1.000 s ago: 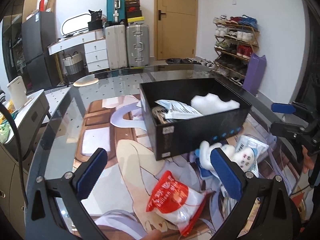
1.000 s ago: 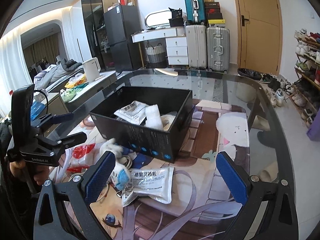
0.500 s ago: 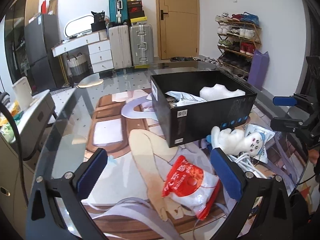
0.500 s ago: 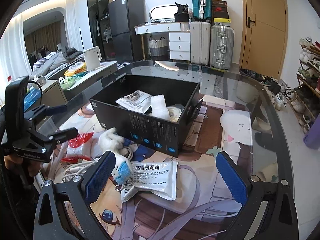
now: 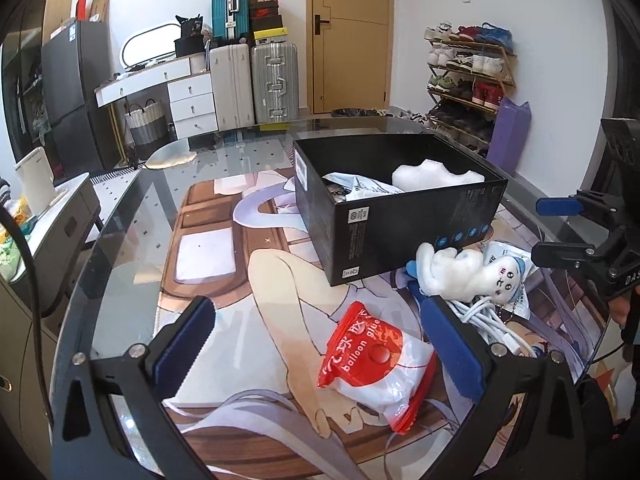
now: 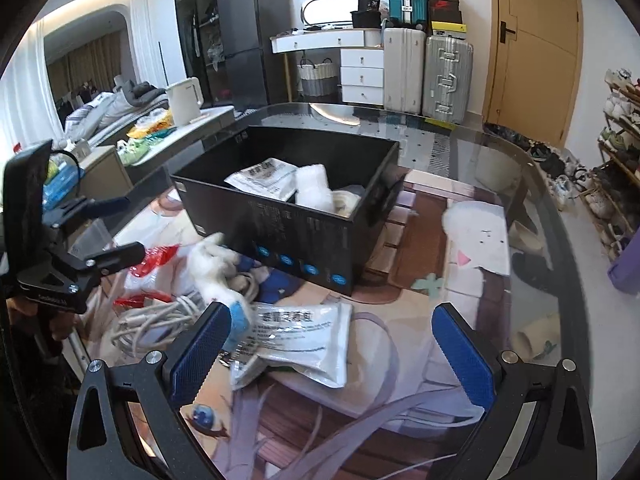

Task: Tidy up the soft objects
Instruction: 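Move the left gripper to the red balloon bag while the right approaches the white plush toy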

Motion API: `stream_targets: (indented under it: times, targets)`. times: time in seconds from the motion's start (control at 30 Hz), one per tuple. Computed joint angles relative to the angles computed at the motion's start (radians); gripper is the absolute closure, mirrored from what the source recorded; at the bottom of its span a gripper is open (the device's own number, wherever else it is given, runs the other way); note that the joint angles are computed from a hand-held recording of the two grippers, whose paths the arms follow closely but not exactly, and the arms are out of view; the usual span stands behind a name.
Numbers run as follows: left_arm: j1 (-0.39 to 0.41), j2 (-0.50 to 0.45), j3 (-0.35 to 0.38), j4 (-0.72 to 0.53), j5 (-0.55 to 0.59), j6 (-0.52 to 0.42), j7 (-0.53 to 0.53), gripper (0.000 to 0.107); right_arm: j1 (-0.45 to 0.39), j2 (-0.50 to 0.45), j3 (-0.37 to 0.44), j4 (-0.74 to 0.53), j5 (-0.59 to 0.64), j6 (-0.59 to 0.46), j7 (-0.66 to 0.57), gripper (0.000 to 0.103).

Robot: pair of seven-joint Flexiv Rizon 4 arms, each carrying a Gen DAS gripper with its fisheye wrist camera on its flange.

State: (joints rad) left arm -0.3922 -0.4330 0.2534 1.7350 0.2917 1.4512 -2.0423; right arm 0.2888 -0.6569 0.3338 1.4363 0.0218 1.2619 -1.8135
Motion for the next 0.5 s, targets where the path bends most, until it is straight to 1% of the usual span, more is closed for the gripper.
stream_targets:
  times: [0.13,0.2,0.33,0.37,0.43,0.5]
  targets:
    - [0.018,0.002,-0.019,0.010,-0.015,0.007,0.014,0.004,0.001,-0.007,0.020,-0.006,0.009,-0.010,-0.021,0.001]
    - [0.015,0.003,-0.018,0.008,-0.017,-0.004,0.021,0.004,0.001,-0.017,0.031,-0.018,0.018,-0.024,-0.030,0.001]
    - [0.022,0.011,-0.030,0.012,-0.013,-0.022,0.044,0.004,0.027,-0.030,0.022,-0.035,0.019,-0.040,-0.023,0.001]
    - [0.031,0.013,-0.040,0.015,-0.018,-0.022,0.054,0.004,0.033,-0.032,0.019,-0.036,0.019,-0.041,-0.019,0.003]
    - [0.065,0.021,-0.083,0.032,-0.046,-0.026,0.100,0.004,0.036,-0.042,0.024,-0.054,0.022,-0.059,-0.022,0.007]
    - [0.098,0.027,-0.127,0.053,-0.082,-0.017,0.152,0.004,0.038,-0.055,0.033,-0.074,0.029,-0.083,-0.031,0.014]
